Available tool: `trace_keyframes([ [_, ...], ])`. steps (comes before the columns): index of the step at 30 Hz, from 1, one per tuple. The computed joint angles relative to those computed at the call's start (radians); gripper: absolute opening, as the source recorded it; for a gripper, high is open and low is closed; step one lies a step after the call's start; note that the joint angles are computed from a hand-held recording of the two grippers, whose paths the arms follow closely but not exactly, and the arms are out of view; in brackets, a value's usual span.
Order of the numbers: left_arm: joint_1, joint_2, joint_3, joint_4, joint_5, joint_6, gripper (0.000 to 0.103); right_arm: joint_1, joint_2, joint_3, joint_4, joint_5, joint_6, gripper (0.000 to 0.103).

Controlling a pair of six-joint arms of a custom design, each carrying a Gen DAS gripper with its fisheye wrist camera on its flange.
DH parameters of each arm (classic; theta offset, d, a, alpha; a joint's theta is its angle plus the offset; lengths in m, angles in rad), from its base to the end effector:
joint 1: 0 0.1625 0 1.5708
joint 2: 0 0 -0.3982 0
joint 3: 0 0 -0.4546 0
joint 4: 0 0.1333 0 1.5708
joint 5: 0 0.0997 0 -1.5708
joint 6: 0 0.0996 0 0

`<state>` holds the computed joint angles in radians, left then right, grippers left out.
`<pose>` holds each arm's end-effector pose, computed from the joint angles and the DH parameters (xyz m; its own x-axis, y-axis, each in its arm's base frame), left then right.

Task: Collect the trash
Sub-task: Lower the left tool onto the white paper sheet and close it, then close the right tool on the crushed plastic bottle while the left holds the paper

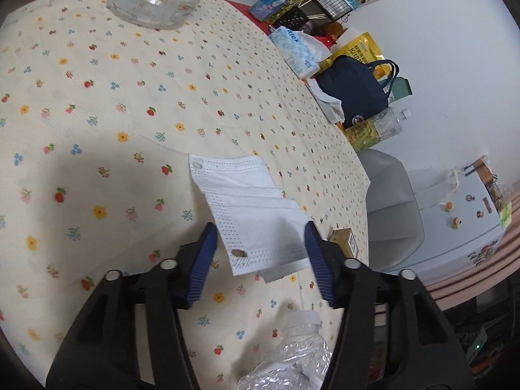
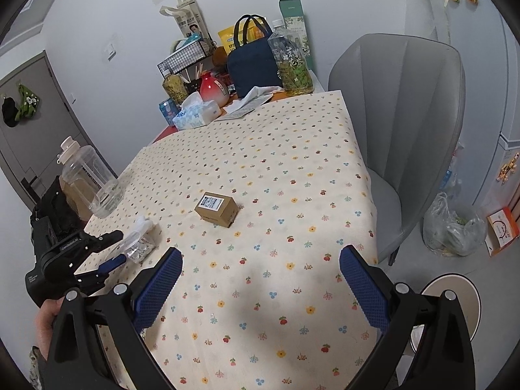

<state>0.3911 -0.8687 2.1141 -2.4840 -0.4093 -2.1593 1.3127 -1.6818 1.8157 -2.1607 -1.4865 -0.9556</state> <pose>-0.3616 -0.3921 -0.0342 -0.7963 -0.5673 0.2102 -0.3813 0.2008 -0.9024 -0.0007 -0.5579 0.4524 -0.7486 -0.5828 0.3160 -0.6623 0.6794 -0.3159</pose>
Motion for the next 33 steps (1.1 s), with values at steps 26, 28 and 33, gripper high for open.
trace_keyframes([
  [26, -0.116, -0.127, 0.011, 0.636, -0.013, -0.481, 0.003, 0.116, -0.049, 0.129, 0.121, -0.090, -0.097, 0.094],
  [28, -0.125, -0.127, 0.011, 0.658, -0.020, -0.503, 0.003, 0.117, -0.067, 0.152, 0.143, -0.102, -0.117, 0.094],
  [33, -0.157, -0.136, 0.015, 0.738, -0.045, -0.581, 0.003, 0.122, -0.089, 0.197, 0.191, -0.145, -0.141, 0.083],
])
